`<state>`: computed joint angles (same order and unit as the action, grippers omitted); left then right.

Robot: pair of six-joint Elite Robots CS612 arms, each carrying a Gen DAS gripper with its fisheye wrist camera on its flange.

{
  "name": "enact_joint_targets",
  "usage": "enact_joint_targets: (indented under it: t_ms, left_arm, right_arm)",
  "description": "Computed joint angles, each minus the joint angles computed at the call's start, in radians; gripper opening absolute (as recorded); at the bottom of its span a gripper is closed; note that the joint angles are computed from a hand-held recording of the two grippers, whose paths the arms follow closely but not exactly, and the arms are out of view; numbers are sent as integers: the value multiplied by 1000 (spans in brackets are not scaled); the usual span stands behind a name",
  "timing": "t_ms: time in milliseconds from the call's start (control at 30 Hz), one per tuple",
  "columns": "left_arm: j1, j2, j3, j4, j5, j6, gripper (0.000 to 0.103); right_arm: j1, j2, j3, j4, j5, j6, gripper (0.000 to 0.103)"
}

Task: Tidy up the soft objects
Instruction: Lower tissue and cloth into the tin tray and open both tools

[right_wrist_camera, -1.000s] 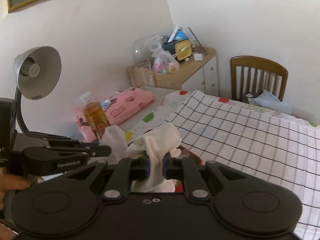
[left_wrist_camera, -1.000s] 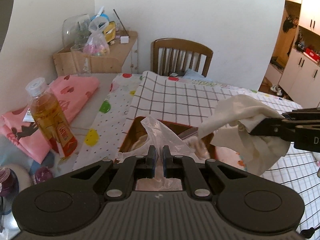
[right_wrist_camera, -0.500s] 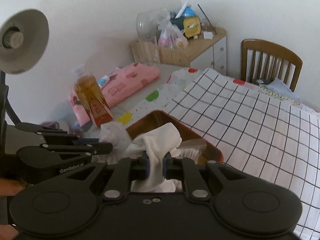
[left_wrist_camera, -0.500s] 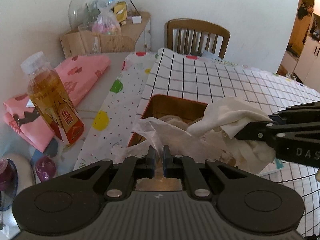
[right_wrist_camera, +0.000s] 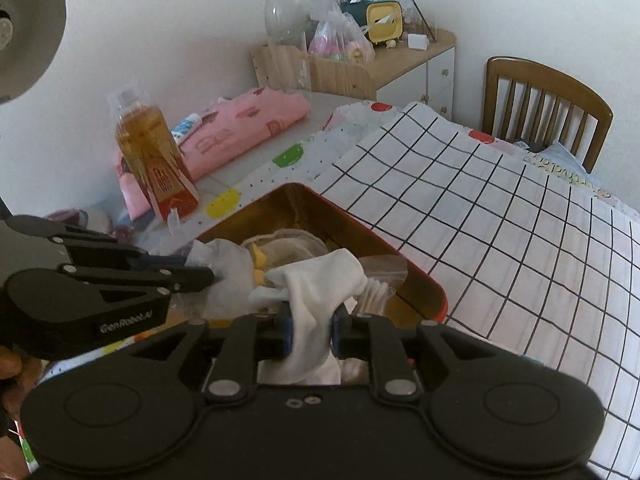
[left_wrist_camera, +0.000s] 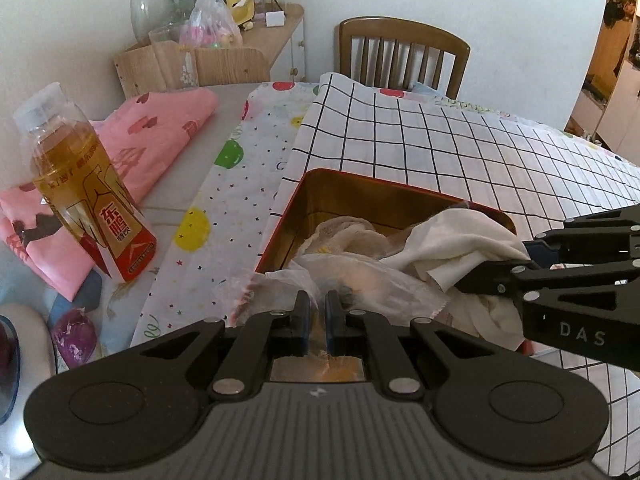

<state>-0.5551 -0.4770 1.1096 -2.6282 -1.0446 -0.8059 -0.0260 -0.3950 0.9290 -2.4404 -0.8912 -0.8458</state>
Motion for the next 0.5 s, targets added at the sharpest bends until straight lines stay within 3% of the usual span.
enact_joint_targets:
  t_ms: [267,500]
  left_arm:
    - [-1,7,-12,26,11,-1,7]
    - [-4,8,-15,31,20,4,7]
  right_arm:
    - [2,8,-6,-6,-20,-30,23]
    - [1,-5,23,-36,-22,-86,36]
